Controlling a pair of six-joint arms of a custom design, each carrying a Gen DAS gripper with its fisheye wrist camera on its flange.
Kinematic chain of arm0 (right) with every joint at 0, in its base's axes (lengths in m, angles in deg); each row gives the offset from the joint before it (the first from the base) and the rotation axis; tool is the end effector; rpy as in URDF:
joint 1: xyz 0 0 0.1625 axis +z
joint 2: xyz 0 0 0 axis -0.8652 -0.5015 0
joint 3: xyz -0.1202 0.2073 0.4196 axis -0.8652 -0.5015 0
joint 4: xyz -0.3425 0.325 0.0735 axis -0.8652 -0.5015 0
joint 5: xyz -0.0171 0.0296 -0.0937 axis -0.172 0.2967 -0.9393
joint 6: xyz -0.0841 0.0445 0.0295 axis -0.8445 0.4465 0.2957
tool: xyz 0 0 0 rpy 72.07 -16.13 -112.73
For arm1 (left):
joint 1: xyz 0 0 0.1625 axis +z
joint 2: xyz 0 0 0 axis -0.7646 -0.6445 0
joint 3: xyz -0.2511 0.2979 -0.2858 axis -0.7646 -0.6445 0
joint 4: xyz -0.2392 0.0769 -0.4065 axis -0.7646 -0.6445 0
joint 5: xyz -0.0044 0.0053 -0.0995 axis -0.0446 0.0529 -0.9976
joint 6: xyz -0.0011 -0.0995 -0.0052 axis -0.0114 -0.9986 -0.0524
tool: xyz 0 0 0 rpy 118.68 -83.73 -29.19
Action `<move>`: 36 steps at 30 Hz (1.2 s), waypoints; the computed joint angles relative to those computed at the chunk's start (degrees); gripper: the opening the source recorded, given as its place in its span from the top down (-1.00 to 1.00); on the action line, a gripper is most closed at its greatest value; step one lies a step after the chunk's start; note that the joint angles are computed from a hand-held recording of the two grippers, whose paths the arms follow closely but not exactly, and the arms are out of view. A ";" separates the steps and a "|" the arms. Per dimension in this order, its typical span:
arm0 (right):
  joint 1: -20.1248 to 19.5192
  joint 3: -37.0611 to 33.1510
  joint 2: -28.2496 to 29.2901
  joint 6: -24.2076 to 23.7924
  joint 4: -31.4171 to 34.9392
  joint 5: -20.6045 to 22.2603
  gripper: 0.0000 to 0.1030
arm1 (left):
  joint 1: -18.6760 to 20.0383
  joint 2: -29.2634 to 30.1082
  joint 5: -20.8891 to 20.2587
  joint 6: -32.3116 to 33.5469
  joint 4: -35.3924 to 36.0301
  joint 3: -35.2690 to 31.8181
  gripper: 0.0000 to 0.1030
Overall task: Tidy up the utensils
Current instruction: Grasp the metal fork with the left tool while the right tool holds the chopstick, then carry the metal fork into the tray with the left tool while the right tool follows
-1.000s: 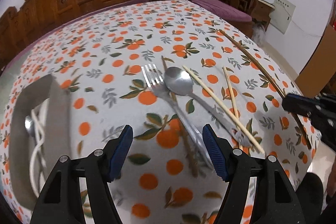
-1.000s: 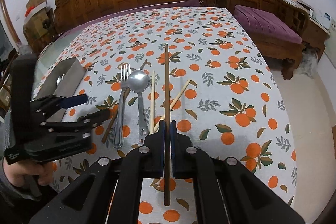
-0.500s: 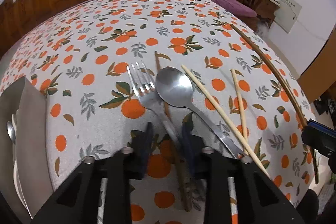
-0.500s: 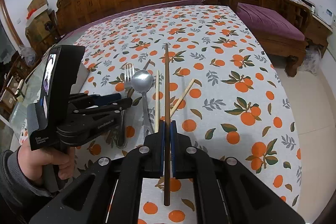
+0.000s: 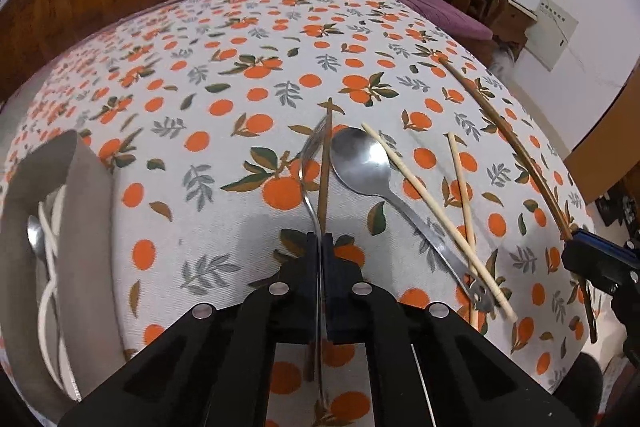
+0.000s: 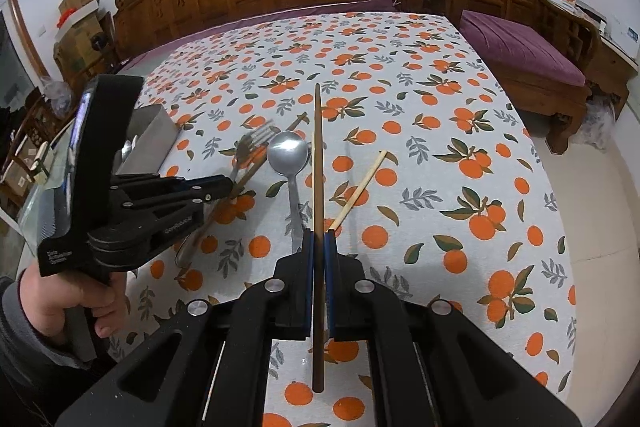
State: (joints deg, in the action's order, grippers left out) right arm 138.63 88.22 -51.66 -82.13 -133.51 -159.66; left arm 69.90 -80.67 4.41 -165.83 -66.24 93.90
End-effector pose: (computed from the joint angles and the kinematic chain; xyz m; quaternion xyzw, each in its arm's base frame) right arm 0.0432 -0.3762 0.3579 0.3396 -0.9073 0.1484 0.1985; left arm -0.4044 -0.3644 -0.0571 0.0410 0.8911 -0.2835 0.3519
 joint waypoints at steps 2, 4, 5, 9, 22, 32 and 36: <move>0.10 0.09 0.09 -0.11 -0.07 -0.12 0.88 | -0.42 -0.34 0.21 -0.19 0.44 0.23 0.97; 0.20 0.24 0.05 -0.25 -0.10 -0.19 0.88 | -1.01 -1.08 0.43 -0.99 0.91 0.71 0.97; 0.22 0.31 -0.04 -0.29 -0.03 -0.18 0.88 | -1.17 -1.41 0.54 -1.14 1.00 0.89 0.97; 0.62 0.65 -0.45 -0.59 0.12 -0.20 0.88 | -2.18 -3.03 1.09 -2.55 2.91 1.44 0.97; 2.81 1.49 -3.09 -1.07 2.07 0.89 0.88 | -6.43 -8.25 1.88 -8.66 11.76 2.32 0.97; 5.91 3.05 -5.68 -1.86 3.42 1.10 0.88 | -10.25 -12.49 1.63 -13.89 18.99 3.49 0.97; 7.17 3.88 -6.70 -2.03 4.25 1.02 0.88 | -11.39 -14.44 1.51 -16.35 22.05 4.23 0.97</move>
